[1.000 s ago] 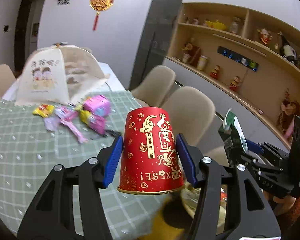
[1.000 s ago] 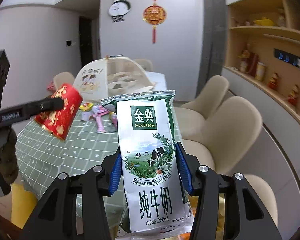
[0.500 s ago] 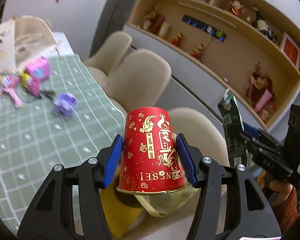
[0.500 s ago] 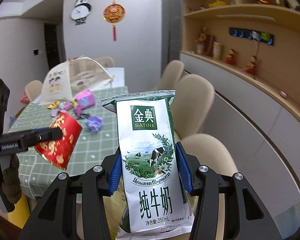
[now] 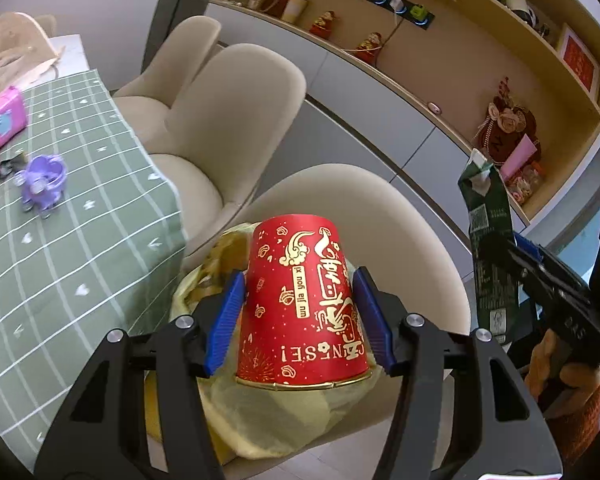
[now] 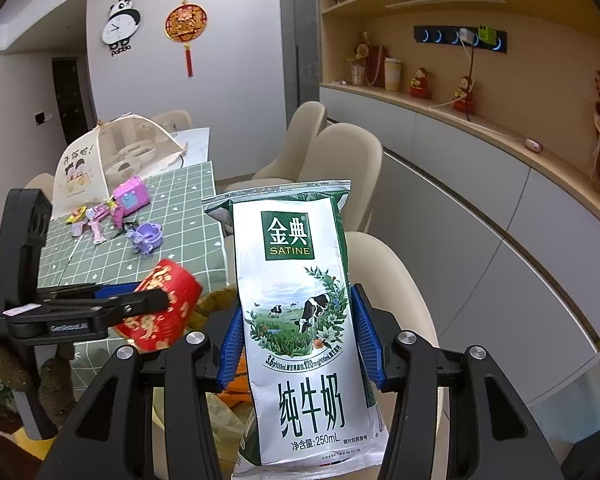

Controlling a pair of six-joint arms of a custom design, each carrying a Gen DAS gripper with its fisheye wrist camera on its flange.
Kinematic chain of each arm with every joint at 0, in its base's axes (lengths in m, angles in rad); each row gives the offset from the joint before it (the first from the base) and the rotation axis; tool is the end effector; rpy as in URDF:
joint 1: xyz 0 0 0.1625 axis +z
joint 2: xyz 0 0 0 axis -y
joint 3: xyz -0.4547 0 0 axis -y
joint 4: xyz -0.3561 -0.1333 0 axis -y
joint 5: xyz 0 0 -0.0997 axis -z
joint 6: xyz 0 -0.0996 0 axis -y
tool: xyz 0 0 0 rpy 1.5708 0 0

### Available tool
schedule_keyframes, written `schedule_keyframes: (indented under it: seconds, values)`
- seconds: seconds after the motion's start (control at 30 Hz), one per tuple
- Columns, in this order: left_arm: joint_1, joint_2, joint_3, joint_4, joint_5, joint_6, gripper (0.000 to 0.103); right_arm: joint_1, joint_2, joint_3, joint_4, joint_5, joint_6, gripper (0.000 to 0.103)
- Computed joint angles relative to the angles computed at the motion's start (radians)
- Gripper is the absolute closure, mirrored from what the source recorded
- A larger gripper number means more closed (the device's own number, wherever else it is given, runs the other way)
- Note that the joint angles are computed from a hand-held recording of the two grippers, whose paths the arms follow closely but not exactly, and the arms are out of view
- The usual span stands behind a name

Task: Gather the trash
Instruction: 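Carry the red cup to the trash bag and release it with the left tool, then lower the milk carton into the trash bag and open the right tool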

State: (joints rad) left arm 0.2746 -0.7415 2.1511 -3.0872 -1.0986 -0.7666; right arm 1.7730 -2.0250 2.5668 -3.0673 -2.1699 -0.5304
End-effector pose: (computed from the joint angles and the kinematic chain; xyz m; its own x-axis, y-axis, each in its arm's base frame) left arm -0.4339 -0.3078 0.0406 -0.8714 0.4209 -0.2518 0.4894 0.7797 -0.3905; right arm 0.1218 -0.2102 0.4213 -0.7189 -0.0405 0.6939 -0.5561 0.6325 -0.5392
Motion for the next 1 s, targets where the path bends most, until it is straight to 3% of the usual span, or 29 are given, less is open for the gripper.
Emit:
schedule_keyframes:
  seconds: [0.13,0.4,0.63,0.8,1.0]
  values:
    - [0.025,0.024,-0.024,-0.026,-0.03,0.02,0.045,-0.015,0.005,0.005,-0.014,0.009,0.004,0.056]
    - [0.02,-0.048,0.039,-0.017,0.021,-0.028,0.038,-0.079,0.095,0.034,-0.112,0.067,-0.027,0.056]
    - [-0.009,-0.183,0.145,0.083,0.084,-0.116,0.038,-0.187,0.27,0.096,-0.309,0.116,-0.051,0.056]
    - [-0.027,-0.293,0.221,0.161,0.121,-0.191,0.038,-0.291,0.388,0.097,-0.344,0.146,-0.01,0.056]
    - [-0.033,-0.379,0.274,0.222,0.157,-0.272,0.038,-0.325,0.534,0.107,-0.37,0.087,-0.02,0.056]
